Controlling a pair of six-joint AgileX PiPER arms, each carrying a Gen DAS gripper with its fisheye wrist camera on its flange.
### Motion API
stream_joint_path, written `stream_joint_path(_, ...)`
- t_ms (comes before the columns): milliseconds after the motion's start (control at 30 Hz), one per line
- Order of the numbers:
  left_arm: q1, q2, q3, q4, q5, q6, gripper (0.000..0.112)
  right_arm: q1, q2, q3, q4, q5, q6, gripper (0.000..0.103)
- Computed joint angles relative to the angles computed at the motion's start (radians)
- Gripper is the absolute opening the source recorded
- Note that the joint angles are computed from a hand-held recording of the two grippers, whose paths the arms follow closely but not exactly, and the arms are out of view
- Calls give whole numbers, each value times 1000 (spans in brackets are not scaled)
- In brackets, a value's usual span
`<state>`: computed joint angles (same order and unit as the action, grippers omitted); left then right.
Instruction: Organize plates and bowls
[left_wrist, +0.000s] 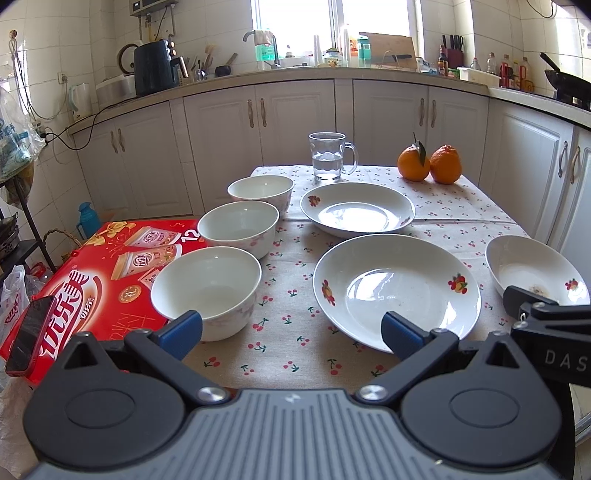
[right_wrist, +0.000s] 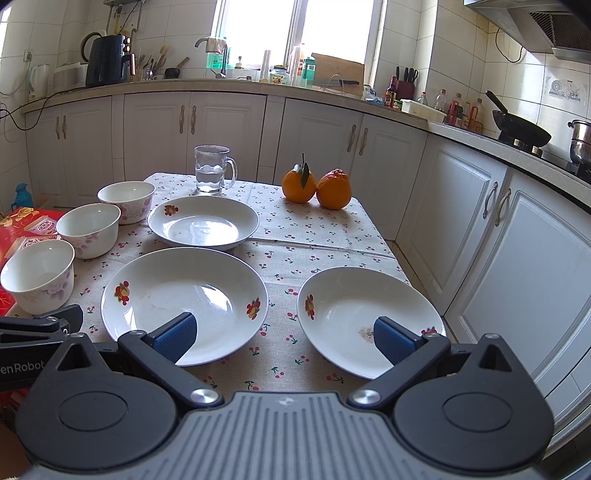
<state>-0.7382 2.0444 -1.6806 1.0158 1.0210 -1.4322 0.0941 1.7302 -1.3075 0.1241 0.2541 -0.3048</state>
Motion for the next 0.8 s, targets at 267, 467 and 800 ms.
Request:
stream_joint_path(267,34,-8,-4,-8,-97,42,102,-28,19,-42,131,21,-144,103)
stream_joint_path(467,80,4,-58,-85,-168,191,102,-85,64,-126,367,101,-377,103)
stream_joint_path(800,161,110,-302,-298,-222,453,102,-269,224,-360,549,284,-660,103)
